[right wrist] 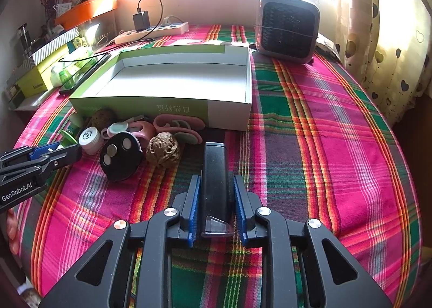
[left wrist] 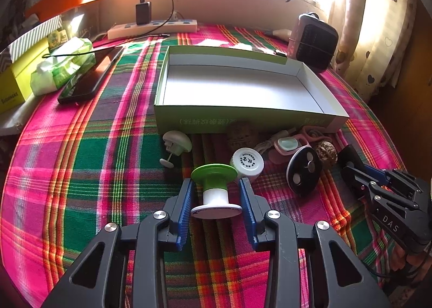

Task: Organize objects
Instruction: 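Lift the spool with left tool while right tool lifts the flashlight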

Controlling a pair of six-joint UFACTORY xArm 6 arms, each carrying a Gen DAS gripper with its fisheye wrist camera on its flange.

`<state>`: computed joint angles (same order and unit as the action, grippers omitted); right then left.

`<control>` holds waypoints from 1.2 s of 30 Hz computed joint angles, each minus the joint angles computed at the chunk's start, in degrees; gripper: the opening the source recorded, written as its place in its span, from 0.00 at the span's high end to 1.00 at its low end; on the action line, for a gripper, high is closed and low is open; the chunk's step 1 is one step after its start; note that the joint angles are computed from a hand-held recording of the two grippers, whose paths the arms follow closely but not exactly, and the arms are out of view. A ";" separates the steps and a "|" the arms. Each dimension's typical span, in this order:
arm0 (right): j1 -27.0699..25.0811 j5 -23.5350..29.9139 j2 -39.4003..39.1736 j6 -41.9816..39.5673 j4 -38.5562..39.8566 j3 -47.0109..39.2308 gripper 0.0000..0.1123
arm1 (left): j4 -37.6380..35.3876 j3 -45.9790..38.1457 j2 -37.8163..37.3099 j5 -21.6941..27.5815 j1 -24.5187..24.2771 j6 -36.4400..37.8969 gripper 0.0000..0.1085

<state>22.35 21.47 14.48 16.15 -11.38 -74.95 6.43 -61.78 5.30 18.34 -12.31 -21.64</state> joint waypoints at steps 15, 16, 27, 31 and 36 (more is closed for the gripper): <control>0.24 0.03 -0.18 -0.74 1.63 0.06 0.78 | 1.46 0.41 -0.79 -0.53 -0.14 -1.24 0.71; 0.26 0.01 -0.26 -0.79 1.77 0.08 0.78 | 1.37 0.44 -0.88 -0.53 -0.12 -1.12 0.71; 0.07 -0.61 -1.56 -1.90 3.27 -0.30 0.78 | -0.82 -0.81 -1.82 -0.54 -0.25 1.85 0.71; 0.15 -0.30 -1.12 -3.06 4.11 -2.01 0.78 | -2.77 -2.92 -1.01 0.05 -0.33 4.20 0.71; 0.34 0.56 0.48 -5.53 6.32 -5.71 0.78 | -3.23 -6.36 0.86 0.92 -0.31 5.80 0.71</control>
<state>22.69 22.03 14.96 10.62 -5.06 -80.67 3.20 -68.14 6.16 19.26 -12.62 -15.83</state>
